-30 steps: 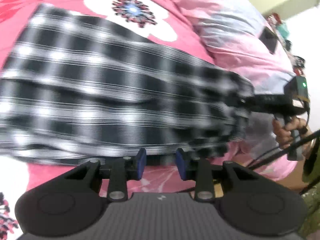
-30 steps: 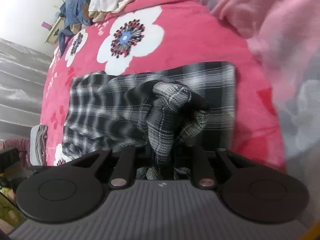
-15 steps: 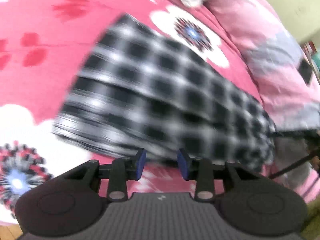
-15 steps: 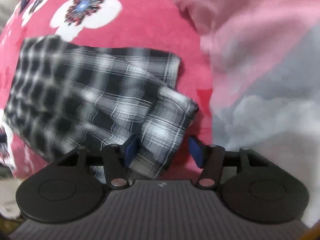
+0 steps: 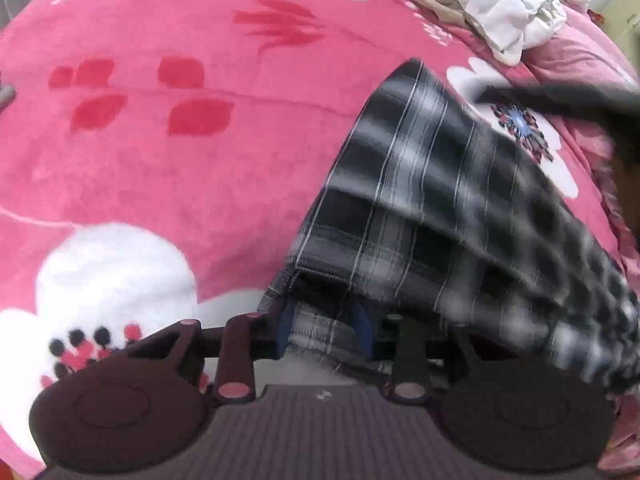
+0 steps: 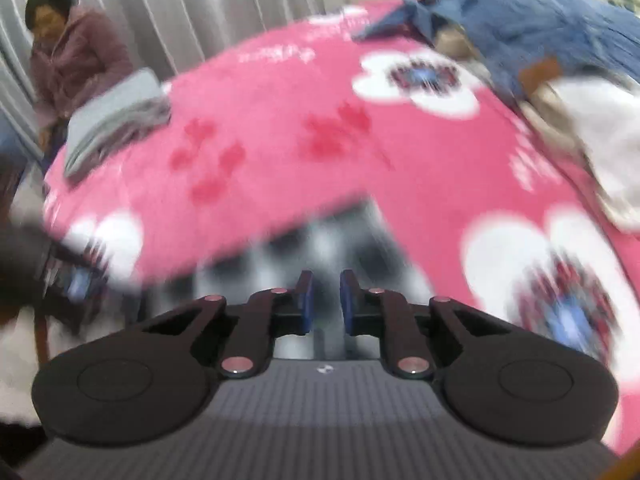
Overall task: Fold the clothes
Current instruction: 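Open both tools and smooth the folded plaid pants on the bed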
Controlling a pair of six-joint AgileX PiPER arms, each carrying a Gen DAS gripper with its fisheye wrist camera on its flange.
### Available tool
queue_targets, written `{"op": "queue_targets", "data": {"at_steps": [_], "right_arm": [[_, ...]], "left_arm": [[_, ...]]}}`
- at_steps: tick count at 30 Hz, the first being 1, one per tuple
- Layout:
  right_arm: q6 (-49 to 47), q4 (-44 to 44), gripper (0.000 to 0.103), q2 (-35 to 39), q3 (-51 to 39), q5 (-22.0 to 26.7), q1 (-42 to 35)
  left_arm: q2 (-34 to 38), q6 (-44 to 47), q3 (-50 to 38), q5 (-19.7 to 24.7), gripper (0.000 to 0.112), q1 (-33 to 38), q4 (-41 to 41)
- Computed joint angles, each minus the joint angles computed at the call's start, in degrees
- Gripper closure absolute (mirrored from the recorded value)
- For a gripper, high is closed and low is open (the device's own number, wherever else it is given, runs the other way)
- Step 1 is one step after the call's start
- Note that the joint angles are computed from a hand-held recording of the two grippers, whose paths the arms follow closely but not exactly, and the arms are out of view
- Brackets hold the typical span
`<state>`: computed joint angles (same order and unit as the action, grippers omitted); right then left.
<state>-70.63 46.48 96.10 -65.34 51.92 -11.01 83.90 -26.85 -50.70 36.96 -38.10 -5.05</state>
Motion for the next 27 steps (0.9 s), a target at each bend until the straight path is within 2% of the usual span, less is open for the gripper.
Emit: {"op": "queue_targets", "data": {"at_steps": [2, 3, 4, 5, 8, 11, 12, 13, 15, 18, 20, 22, 25, 27], "right_arm": [[4.6, -3.3, 0.092, 6.5, -3.9, -5.0, 3.7], [6.9, -5.9, 0.097, 9.7, -5.5, -7.7, 4.6], [9.1, -6.3, 0.099, 12.4, -7.8, -8.1, 4.5], [11.5, -5.5, 0.1, 13.3, -9.2, -7.4, 3.9], [23.4, -9.0, 0.094, 11.8, -13.4, -2.9, 2.8], [36.4, -13.4, 0.091, 11.6, -19.3, 3.4, 2.7], [41.6, -15.5, 0.082, 12.6, -22.3, 6.8, 3.5], [47.2, -18.5, 0.076, 13.2, -24.3, 8.3, 5.3], [57.9, -24.7, 0.057, 14.5, -27.4, 9.5, 9.7], [68.7, -32.1, 0.047, 16.9, -30.8, 8.1, 15.5], [75.0, -36.7, 0.046, 19.4, -34.4, 8.5, 18.3], [81.6, -41.0, 0.046, 23.2, -39.9, 11.7, 20.7], [85.8, -48.7, 0.046, 27.4, -45.5, 17.3, 25.4], [89.1, -54.3, 0.045, 26.8, -43.0, 17.2, 28.3]], "left_arm": [[0.0, 1.7, 0.3, -0.5, 0.077, -0.1, -0.3], [0.0, 3.2, 0.5, -0.6, 0.077, 0.0, -0.8], [-0.2, 5.0, 0.7, -0.7, 0.077, 0.4, -1.6], [-0.3, 6.9, 0.8, -0.8, 0.077, 0.8, -2.6], [-0.5, 13.0, 1.4, -1.1, 0.077, 2.4, -6.4], [-0.1, 18.9, 1.3, -0.7, 0.076, 4.7, -11.0], [0.1, 20.9, 1.2, -0.3, 0.076, 5.6, -12.6], [0.3, 22.4, 1.1, 0.0, 0.076, 6.2, -13.8], [0.6, 25.1, 0.9, 0.7, 0.076, 7.4, -15.8], [0.9, 29.0, 0.6, 2.0, 0.076, 8.4, -17.5], [1.2, 31.9, 0.3, 2.7, 0.076, 9.2, -18.8], [1.6, 35.0, 0.2, 3.5, 0.075, 10.3, -20.8], [2.2, 39.5, 0.0, 5.3, 0.075, 12.8, -24.3], [2.8, 42.5, -0.4, 6.8, 0.075, 14.8, -26.8]]}}
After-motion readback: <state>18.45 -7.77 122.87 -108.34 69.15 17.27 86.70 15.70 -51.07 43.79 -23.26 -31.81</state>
